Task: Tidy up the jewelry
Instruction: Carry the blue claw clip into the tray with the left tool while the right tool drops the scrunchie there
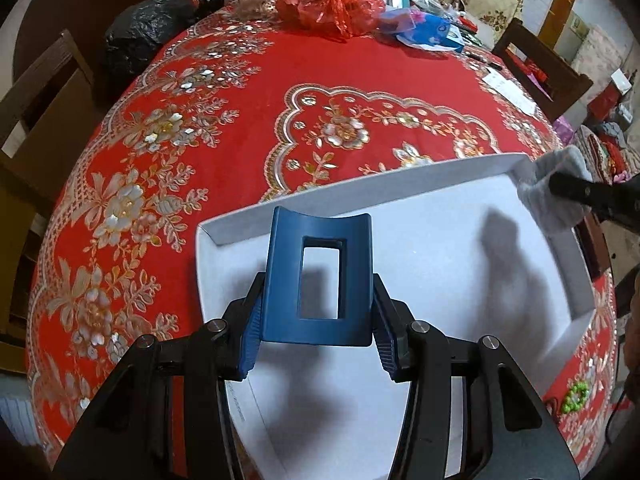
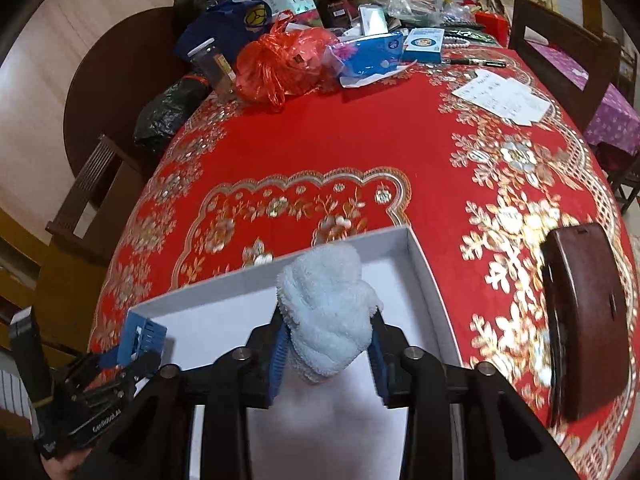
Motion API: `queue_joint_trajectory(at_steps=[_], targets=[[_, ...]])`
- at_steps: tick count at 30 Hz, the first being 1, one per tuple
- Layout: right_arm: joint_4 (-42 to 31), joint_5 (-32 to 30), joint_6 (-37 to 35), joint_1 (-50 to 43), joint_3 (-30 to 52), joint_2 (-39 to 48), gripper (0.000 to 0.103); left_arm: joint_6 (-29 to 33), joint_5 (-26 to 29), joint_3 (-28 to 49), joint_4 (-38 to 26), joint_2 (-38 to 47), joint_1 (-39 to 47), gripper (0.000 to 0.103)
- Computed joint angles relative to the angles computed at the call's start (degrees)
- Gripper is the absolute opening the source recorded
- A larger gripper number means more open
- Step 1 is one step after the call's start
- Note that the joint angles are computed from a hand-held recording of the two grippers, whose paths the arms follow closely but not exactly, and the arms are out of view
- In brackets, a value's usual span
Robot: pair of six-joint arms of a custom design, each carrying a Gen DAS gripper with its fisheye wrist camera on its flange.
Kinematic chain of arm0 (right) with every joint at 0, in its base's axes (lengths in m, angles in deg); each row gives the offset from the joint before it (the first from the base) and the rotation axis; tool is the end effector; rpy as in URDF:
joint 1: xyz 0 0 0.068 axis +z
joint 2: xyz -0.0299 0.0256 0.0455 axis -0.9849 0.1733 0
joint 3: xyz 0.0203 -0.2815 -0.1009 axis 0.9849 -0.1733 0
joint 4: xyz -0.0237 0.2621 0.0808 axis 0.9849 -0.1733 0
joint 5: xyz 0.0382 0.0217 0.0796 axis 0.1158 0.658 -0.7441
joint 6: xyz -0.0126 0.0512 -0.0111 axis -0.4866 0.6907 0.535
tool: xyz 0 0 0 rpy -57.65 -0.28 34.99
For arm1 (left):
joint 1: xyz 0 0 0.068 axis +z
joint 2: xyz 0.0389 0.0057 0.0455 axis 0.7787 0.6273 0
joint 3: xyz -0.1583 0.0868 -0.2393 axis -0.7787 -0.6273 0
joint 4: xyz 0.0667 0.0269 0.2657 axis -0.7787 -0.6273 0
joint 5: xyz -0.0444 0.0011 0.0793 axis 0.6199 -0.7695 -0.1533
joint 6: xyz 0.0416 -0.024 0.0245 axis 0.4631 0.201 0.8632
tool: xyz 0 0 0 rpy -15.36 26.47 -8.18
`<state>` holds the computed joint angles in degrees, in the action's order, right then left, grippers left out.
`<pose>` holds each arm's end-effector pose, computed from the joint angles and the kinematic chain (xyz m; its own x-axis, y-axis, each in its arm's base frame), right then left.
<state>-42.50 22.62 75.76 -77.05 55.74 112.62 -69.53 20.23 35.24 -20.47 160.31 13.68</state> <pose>0.2962 0.0241 0.1449 -0.8610 0.1852 -0.4737 0.0228 0.9445 0.3278 0.2805 -0.2080 0.1269 -0.8808 0.1446 -0.4508 0.1906 0.9799 -0.0582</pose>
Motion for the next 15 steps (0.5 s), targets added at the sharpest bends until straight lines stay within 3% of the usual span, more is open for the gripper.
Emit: queue_joint_trajectory(at_steps=[1, 2, 6, 8, 15], targets=[[0.22, 0.48, 0.26, 0.15, 0.43, 0.54, 0.053, 0.16, -0.31, 0.13, 0.15, 0.26, 0.10, 0.047], [0.46, 0.99, 0.43, 0.13, 0.70, 0.98, 0.055, 0.27, -0.55, 0.21, 0.17, 0.43, 0.15, 0.047], [1.01, 0.19, 0.44, -0.81, 0.79, 1.20, 0.055, 0.26, -0.62, 0.50, 0.09, 1.03, 0.68, 0.049], [1.16, 0.36, 0.15, -1.04, 0.19, 0.09, 0.055, 0.22, -1.14, 0.55, -0.09, 1.07, 0.45, 0.054], [-0.91, -1.31, 0.19, -3.99, -5.59, -10.72, 0.055, 0.48, -0.69, -1.81, 0.32, -2.76, -0.69, 0.064]])
